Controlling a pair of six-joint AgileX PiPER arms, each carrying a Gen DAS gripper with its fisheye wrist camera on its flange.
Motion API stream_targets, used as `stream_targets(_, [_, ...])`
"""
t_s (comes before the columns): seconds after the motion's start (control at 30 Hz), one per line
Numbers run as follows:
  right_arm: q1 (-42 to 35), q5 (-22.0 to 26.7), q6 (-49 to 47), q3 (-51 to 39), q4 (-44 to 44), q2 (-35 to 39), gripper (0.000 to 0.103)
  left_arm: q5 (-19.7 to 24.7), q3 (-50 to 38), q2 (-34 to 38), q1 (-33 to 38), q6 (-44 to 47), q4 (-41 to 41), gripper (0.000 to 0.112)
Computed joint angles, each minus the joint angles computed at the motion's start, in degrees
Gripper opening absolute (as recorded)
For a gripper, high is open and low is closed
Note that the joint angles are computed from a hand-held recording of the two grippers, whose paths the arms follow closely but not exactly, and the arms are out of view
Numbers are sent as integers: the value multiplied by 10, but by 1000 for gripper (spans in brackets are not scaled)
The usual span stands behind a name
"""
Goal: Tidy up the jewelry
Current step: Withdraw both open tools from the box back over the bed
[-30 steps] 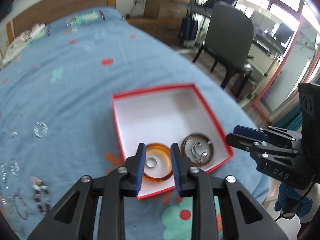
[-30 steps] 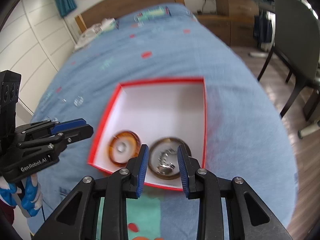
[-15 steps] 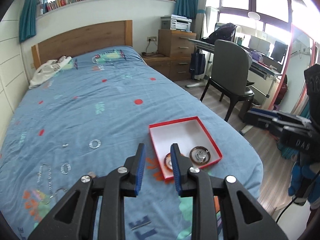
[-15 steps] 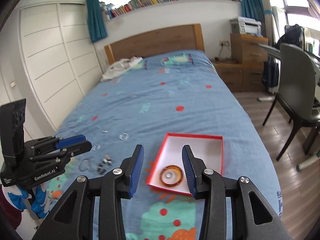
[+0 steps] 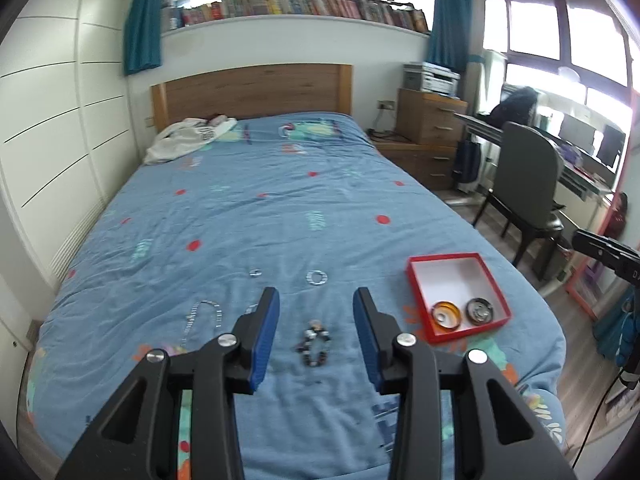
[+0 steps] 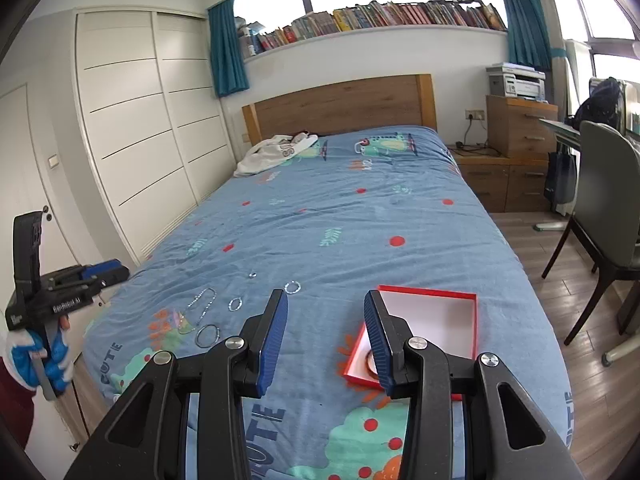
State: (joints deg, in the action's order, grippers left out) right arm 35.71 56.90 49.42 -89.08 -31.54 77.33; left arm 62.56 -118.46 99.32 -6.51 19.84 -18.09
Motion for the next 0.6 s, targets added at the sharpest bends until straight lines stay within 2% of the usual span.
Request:
stream_targets(0.37, [18,2,-18,-35,5,25,40,-8,47,-32,157,70,-59,37])
stream_targets(0.6, [22,-14,-24,-51,31,64,40,-28,86,-21,192,83,-73,37])
